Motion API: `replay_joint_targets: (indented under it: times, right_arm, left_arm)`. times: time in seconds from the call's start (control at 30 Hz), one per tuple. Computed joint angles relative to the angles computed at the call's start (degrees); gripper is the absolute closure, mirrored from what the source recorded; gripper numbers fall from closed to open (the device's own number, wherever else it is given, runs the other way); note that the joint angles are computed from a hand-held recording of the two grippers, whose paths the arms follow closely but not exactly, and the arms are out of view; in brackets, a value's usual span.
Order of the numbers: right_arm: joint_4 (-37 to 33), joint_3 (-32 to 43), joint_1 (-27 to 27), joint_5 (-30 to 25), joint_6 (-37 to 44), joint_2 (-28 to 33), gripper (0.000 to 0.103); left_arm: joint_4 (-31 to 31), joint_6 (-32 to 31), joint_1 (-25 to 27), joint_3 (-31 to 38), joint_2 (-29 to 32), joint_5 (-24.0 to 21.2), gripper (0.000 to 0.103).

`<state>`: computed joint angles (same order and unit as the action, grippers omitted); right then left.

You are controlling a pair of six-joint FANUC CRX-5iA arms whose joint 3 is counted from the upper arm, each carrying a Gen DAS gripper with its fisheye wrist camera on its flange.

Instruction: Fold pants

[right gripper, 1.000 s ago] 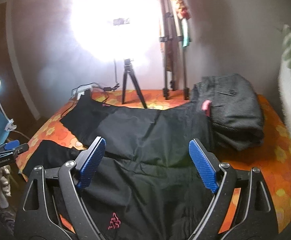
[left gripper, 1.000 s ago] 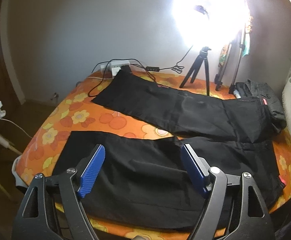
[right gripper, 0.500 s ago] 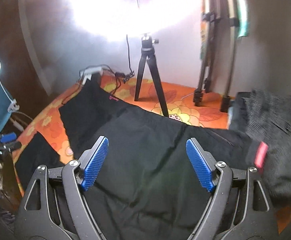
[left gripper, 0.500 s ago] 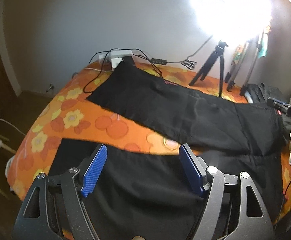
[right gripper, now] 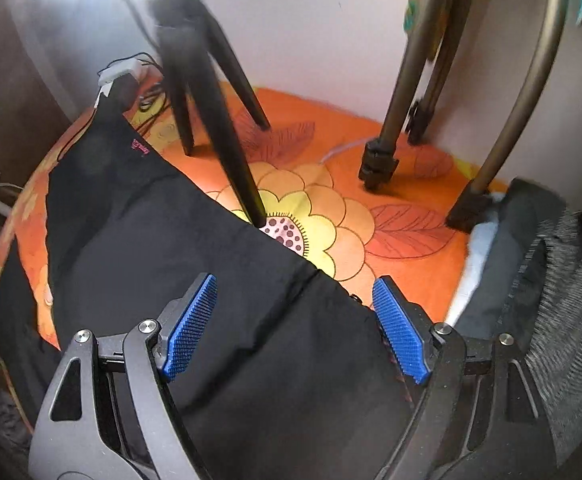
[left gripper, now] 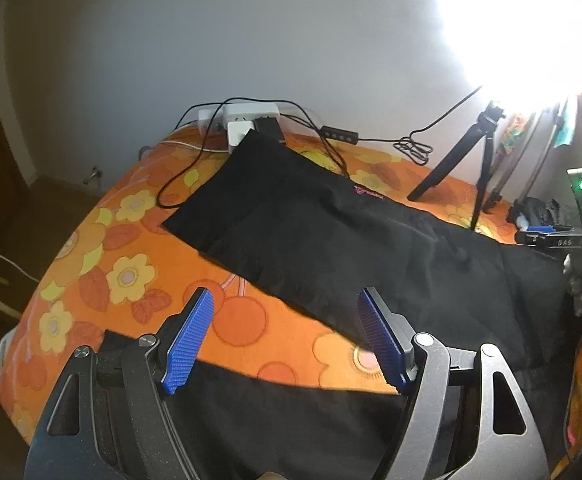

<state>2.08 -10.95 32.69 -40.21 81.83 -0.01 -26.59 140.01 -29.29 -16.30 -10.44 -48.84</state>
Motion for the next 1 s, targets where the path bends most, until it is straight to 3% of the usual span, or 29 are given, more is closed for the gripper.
replay_joint_targets:
  times: [0.17,0.37,0.57,0.6,0.63,0.67,0.73,0.87,1.0]
  right_arm:
    - [-5.4,6.3,-2.4,-6.2,5.9,5.0,0.020]
    - [-5.4,9.9,-3.0,-10.6,5.3,9.5,0.020]
    - [1.2,6.9,-0.1,-8.8,2.5,9.5,0.021]
    - [3.7,5.3,1.0,-7.7,1.2,9.0,0.024]
    - [4.0,4.3,1.4,-6.7,1.1,8.3,0.033]
    - [4.0,3.5,1.6,-5.9,1.2,7.6,0.051]
    - [2.8,2.9,1.8,-5.3,2.4,6.6,0.071]
    - [6.0,-1.7,3.5,-1.4,-1.0,3.9,0.087]
    - [6.7,-7.6,4.5,5.2,-4.6,-1.9,0.091]
  left_arm:
    - [0.6,-2.7,0.6,3.0,4.4,0.5,0.028]
    - [-0.2,-5.4,0.2,6.5,7.8,0.1,0.028]
    - [0.8,-7.7,1.8,8.1,9.5,-0.6,0.028]
    - [1.0,-7.8,2.1,8.3,9.6,-0.7,0.028]
    - [1.4,-8.3,2.8,8.4,9.8,-0.8,0.028]
    - [2.0,-8.9,3.4,8.4,9.8,-0.8,0.028]
    - [3.5,-10.1,5.0,8.5,10.1,-1.0,0.028]
    - [5.0,-11.0,7.0,8.8,10.8,-1.2,0.028]
    - [8.2,-12.0,9.2,8.9,11.6,0.2,0.028]
